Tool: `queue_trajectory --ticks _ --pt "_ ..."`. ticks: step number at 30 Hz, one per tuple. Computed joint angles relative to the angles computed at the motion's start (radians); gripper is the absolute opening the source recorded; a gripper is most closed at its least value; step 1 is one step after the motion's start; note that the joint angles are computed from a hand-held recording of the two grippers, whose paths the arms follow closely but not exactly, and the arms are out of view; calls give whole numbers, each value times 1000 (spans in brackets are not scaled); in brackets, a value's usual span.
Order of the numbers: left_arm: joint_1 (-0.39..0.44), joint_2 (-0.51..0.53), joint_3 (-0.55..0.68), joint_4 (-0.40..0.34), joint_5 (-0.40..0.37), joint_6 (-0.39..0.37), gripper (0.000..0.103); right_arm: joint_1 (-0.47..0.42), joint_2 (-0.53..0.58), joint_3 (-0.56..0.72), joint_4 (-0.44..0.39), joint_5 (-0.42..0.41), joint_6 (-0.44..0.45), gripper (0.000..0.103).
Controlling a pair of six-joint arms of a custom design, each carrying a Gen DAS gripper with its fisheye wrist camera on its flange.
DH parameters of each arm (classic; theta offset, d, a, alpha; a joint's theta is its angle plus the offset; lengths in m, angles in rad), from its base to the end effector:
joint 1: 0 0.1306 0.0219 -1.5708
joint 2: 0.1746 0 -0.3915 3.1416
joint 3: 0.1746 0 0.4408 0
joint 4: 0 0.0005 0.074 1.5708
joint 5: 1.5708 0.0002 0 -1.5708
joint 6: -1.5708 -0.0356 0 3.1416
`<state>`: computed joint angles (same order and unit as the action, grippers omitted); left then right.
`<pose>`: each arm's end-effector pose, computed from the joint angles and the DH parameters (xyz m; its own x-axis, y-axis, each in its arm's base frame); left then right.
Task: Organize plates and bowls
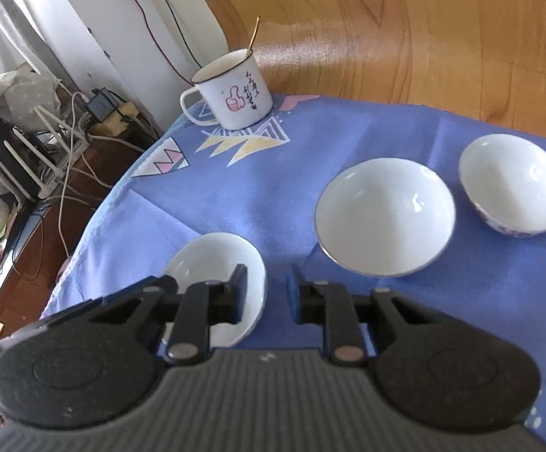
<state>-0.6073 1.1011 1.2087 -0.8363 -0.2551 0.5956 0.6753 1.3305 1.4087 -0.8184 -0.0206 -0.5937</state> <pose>0.3555 -0.2367 0.4802 -0.6757 -0.1915 -0.7118 0.0224 0.9599 -0.2794 0.4029 0.3230 0.4816 -0.7926 0.0818 -0.6042 -0.2334 0.8748 0.4246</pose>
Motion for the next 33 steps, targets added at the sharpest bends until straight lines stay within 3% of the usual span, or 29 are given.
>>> queue_trajectory --ticks 1,3,5,9,14,18,26,30,33 --pt "2 1 -5 5 12 9 23 2 6 1 -4 1 5 12" --pt "2 -6 -13 19 40 22 8 3 6 -14 16 -14 5 5" --pt "-16 -14 -14 16 23 30 8 12 -20 -39 42 0 1 5" --pt "-73 -28 -9 40 18 22 9 52 -133 -137 104 117 36 5" --pt "-164 46 62 56 56 -10 8 53 -326 -298 125 225 -20 6" --pt "-267 161 162 68 90 -51 9 28 -484 -390 52 331 -65 7" --pt "-426 368 331 86 195 -78 11 26 -777 -495 -229 586 -175 7" --pt "-480 433 392 60 181 -104 11 1 -880 -540 -312 612 -243 7" --pt "-500 463 426 36 164 -104 11 -34 -914 -567 -309 592 -253 7"
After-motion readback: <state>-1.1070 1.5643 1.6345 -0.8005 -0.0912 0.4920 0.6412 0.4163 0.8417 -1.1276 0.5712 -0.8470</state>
